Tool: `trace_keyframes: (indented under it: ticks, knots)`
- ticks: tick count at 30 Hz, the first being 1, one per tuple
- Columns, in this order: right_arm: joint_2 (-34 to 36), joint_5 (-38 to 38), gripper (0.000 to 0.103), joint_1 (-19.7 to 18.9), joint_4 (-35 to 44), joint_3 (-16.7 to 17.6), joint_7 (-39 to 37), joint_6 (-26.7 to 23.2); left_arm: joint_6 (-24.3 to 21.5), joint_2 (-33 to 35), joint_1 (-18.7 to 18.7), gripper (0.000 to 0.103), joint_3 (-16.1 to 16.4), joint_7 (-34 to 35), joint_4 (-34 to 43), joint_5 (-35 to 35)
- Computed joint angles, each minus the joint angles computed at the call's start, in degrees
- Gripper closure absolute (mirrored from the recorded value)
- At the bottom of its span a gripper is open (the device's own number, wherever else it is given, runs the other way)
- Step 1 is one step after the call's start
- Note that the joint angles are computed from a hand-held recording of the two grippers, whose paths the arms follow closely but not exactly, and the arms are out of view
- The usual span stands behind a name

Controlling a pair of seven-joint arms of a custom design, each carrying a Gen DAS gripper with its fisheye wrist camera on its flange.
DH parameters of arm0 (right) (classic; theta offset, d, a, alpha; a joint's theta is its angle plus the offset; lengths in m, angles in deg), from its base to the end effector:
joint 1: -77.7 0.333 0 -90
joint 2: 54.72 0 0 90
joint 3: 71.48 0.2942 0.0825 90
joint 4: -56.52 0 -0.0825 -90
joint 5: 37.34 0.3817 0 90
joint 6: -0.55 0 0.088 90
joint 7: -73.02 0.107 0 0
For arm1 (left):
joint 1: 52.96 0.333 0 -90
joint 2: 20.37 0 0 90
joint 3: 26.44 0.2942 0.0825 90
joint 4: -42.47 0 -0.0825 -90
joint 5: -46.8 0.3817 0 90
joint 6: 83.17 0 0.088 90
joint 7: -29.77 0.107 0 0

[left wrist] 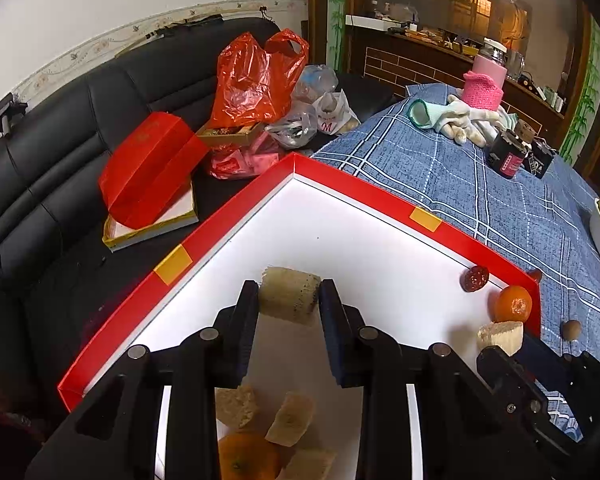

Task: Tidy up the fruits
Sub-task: 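Open both tools over the tray to drop the cream cubes, then grasp a red date with the left tool while the right tool grasps a brown nut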

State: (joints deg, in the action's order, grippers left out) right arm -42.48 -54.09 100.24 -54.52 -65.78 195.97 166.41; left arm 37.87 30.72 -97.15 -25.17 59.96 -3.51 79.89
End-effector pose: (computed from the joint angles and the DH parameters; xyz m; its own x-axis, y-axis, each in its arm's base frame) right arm 0.5603 0.3160 0.4422 0.2234 -0.9602 -0.1675 -0.7451 -0.0575 -0.6645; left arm 0.5935 -0.5287 0.4344 0.0863 -0.9963 -0.0044 -0.7650 -0.0634 -0.6409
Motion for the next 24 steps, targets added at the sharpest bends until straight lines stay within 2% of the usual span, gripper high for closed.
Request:
trace_keyframes:
  ticks: [8,11,13,14,15,17,20,24]
  knots:
    - [-0.3,-1.0,0.075,0.4,-0.1,-0.3,0.7,-0.1,-2.6,2.3,-0.2,0.074,0.3,0.5,3.9,-0.7]
    - [-0.2,-1.7,0.074,0.7,0.1,-0.8,2.3,-1.1,-6.9,4.5,-0.6,0.073,1.1,-0.3,8.0,-1.1]
    - [-0.3,-1.7,0.071,0.5,-0.2,-0.8,2.7,-1.0,-9.1,5.4,-0.6,0.062,1.1,0.5,9.8,-1.7]
    - [-0.4,-1.8,0.068,0.5,-0.3,-0.7,2.8,-1.1,-8.1,4.1,-0.5,0.050,1.0,0.2,7.7,-1.7]
    - [-0.6,-2.2,0.059,0.6,-0.5,-0.9,3.2,-1.1,-6.5,2.0,-0.6,0.042,1.0,-0.9,4.3,-1.1]
    - [-1.2,-3.4,0.050,0.8,-1.1,-1.1,4.0,-0.8,-5.9,1.0,-0.9,0.036,1.1,-1.3,2.6,0.0]
    - [-2.8,-5.4,0.048,1.0,-2.7,-1.5,5.6,0.2,-5.0,-0.4,-0.9,0.036,0.6,-1.3,0.7,0.8]
    - [-9.2,-19.0,0.048,1.0,-9.4,-5.1,19.5,4.3,-0.1,-5.6,-1.3,0.036,0.3,-5.1,-7.3,3.2]
